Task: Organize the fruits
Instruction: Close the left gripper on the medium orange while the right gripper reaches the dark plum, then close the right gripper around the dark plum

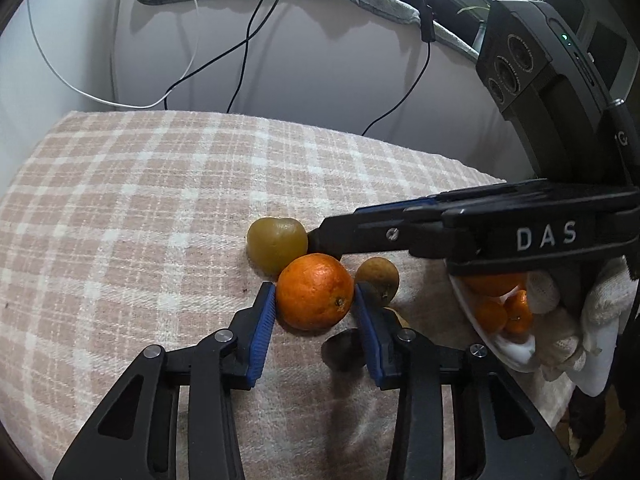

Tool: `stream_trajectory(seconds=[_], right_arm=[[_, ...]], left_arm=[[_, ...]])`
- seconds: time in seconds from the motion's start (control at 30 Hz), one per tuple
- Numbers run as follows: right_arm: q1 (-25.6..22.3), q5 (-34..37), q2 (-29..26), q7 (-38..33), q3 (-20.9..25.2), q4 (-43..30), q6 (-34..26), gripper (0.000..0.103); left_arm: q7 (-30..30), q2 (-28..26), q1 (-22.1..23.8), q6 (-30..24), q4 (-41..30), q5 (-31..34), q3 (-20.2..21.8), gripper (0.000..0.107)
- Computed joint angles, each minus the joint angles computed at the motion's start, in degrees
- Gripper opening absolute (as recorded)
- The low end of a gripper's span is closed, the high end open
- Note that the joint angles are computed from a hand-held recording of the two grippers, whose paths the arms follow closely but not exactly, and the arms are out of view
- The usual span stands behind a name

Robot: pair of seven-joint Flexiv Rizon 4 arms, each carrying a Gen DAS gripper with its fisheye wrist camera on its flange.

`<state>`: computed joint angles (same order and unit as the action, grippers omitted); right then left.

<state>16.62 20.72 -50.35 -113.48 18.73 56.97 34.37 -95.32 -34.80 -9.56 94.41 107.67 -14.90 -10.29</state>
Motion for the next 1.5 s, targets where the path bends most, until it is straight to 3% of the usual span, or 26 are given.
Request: stream_trajectory(seconds=[0.6, 0.8, 1.13, 1.5], right_arm=[[1.44, -1.46, -2.03, 1.09, -0.77, -3.14, -3.05, 0.034], [2.45, -2.92, -1.54, 0.86, -1.37, -1.77, -0.86, 0.025], [0.19, -0.76, -0.17, 0.11, 0.2, -0.27, 1.05, 0.025], [-4.52, 3.81, 5.67, -3.62, 1.14, 6.78, 5.09, 0.025]], left_arm=[[-1.41, 2.15, 0.99, 2.14, 3.65, 0.55, -0.09, 0.037], [-2.12, 2.22, 0.02, 2.05, 3.61, 0.57, 1.07, 0.037], [-2.94, 3.54, -1.29, 2.45, 4.23, 0.99, 1.81, 0.037], [-2.73, 3.31, -2.83, 2.8, 2.33, 1.66, 0.52, 0.037]])
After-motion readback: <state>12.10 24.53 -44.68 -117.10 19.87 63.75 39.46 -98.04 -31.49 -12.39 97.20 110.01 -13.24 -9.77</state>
